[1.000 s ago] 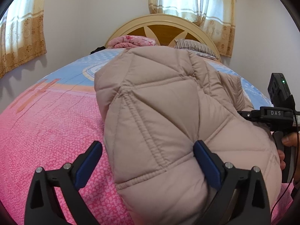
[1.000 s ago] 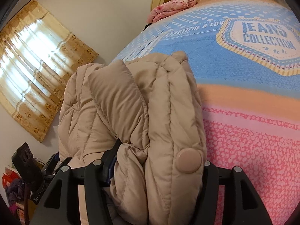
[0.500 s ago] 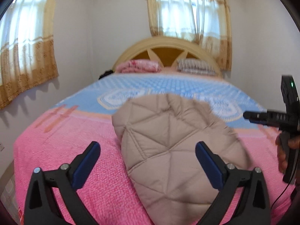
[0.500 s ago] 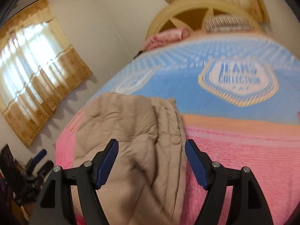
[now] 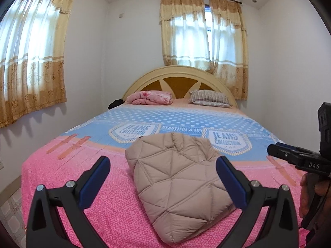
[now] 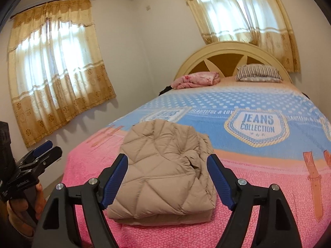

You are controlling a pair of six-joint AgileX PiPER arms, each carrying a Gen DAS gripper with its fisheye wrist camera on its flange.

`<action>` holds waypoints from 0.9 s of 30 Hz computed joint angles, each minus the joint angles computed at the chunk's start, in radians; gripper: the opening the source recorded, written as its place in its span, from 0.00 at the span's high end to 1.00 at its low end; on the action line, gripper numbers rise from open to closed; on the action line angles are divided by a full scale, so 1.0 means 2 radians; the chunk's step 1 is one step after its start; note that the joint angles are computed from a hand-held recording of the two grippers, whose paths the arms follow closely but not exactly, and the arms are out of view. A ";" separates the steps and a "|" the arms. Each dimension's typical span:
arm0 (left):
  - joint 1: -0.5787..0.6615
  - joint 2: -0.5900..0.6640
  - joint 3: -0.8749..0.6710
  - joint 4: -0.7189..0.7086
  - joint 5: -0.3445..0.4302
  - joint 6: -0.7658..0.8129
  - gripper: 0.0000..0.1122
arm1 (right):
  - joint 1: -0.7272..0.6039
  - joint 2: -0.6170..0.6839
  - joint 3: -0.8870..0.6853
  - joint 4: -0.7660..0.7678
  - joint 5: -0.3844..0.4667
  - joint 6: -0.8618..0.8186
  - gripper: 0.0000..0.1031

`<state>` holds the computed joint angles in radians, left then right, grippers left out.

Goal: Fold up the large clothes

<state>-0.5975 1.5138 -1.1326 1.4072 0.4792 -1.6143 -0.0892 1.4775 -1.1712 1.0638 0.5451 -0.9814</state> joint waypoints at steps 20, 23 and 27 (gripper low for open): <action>-0.006 -0.008 0.011 0.032 0.002 -0.033 0.08 | 0.008 -0.028 0.021 0.006 0.004 -0.012 0.23; -0.007 -0.008 0.012 0.033 0.003 -0.033 0.08 | 0.005 -0.029 0.020 0.008 0.008 -0.012 0.23; -0.006 -0.008 0.012 0.032 0.001 -0.032 0.08 | 0.002 -0.030 0.020 0.010 0.011 -0.015 0.23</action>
